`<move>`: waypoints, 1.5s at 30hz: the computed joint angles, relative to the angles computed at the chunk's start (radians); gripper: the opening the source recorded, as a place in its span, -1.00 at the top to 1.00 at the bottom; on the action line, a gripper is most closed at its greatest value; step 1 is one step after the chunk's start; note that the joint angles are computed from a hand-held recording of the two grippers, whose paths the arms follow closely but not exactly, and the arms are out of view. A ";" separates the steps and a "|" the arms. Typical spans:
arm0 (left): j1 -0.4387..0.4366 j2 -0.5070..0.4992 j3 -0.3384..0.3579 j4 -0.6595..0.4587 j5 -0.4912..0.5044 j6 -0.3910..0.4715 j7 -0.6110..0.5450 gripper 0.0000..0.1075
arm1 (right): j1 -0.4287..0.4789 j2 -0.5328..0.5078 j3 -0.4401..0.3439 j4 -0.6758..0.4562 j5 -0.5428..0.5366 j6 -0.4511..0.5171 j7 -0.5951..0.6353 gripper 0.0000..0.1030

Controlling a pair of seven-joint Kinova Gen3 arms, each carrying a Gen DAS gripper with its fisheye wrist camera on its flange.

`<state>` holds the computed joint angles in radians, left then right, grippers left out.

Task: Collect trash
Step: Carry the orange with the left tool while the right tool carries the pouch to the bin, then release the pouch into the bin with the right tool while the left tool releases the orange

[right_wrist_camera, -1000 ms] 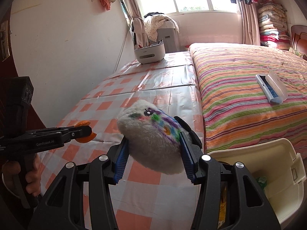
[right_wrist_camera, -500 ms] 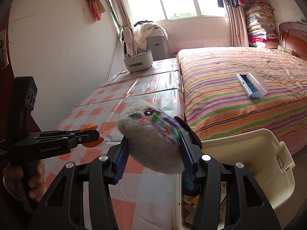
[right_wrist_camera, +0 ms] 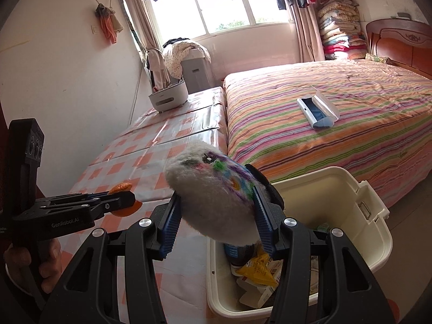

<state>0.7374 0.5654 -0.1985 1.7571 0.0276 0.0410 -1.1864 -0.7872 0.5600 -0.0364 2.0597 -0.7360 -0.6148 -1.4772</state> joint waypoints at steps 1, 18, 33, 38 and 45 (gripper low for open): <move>0.005 0.002 0.000 -0.004 0.000 0.000 0.000 0.51 | 0.002 -0.002 -0.001 0.007 -0.001 -0.005 -0.005 0.05; 0.077 0.040 -0.009 -0.087 -0.023 0.023 0.025 0.51 | 0.019 -0.029 0.002 0.080 -0.117 -0.031 -0.042 0.04; 0.077 0.062 0.028 -0.134 -0.041 0.037 0.030 0.51 | 0.025 -0.034 0.012 0.086 -0.186 -0.017 -0.023 0.02; 0.074 0.068 0.042 -0.147 -0.043 0.042 0.032 0.51 | 0.047 -0.035 0.002 0.096 -0.162 -0.016 -0.063 -0.02; 0.067 0.086 0.061 -0.173 -0.049 0.055 0.031 0.52 | 0.049 -0.037 0.008 0.103 -0.147 -0.018 -0.094 -0.13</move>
<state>0.8039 0.6518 -0.1372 1.5843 -0.0215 0.0963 -1.1552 -0.7377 0.5229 -0.0280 2.1628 -0.8829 -0.6326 -1.5710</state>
